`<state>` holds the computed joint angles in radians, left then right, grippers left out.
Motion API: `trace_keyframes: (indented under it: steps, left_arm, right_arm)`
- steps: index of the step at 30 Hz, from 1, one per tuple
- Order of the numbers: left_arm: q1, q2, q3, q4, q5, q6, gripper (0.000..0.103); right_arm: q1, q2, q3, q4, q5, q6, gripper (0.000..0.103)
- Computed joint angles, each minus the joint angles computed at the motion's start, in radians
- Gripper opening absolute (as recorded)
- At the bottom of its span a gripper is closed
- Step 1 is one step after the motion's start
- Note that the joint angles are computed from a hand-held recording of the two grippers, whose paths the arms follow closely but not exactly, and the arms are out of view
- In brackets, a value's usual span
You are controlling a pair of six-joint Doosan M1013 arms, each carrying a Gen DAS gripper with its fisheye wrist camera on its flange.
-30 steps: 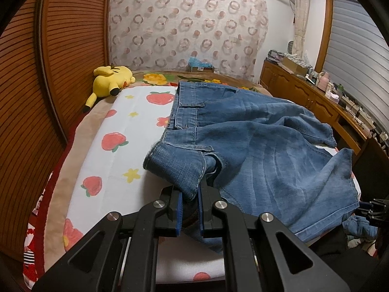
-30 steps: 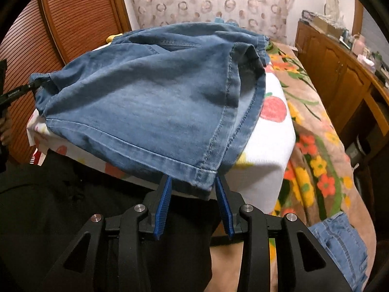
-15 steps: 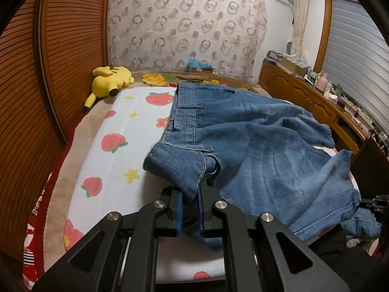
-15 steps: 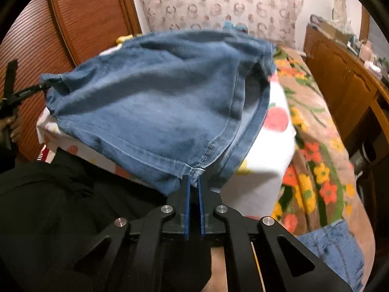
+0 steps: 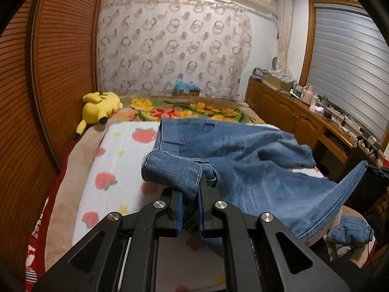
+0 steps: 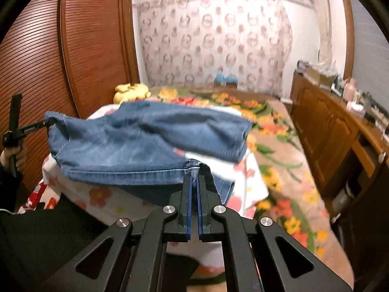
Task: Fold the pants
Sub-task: 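Lower the folded leg onto the other leg with the right tool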
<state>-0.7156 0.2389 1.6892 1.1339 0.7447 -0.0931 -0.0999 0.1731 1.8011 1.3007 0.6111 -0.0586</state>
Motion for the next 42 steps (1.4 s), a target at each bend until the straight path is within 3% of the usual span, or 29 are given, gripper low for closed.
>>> trace_keyframes:
  steps: [9,16,35,42]
  left_arm:
    - [0.040,0.010,-0.040,0.025,-0.021,0.006,0.010]
    - [0.076,0.048,-0.089,-0.016,-0.032,0.086,0.010]
    - [0.173,0.175,-0.314,-0.238,-0.050,0.364,0.010]
    - [0.213,0.241,-0.419,-0.351,-0.029,0.499,0.010]
  right_arm:
    - [0.004,0.026,-0.027,0.324,-0.060,-0.214,0.003]
    - [0.055,0.073,-0.036,0.418,-0.123,-0.316,0.003]
    - [0.099,0.167,-0.226,0.154,-0.203,0.078,0.003]
    - [0.123,0.221,-0.308,-0.015,-0.236,0.264,0.003]
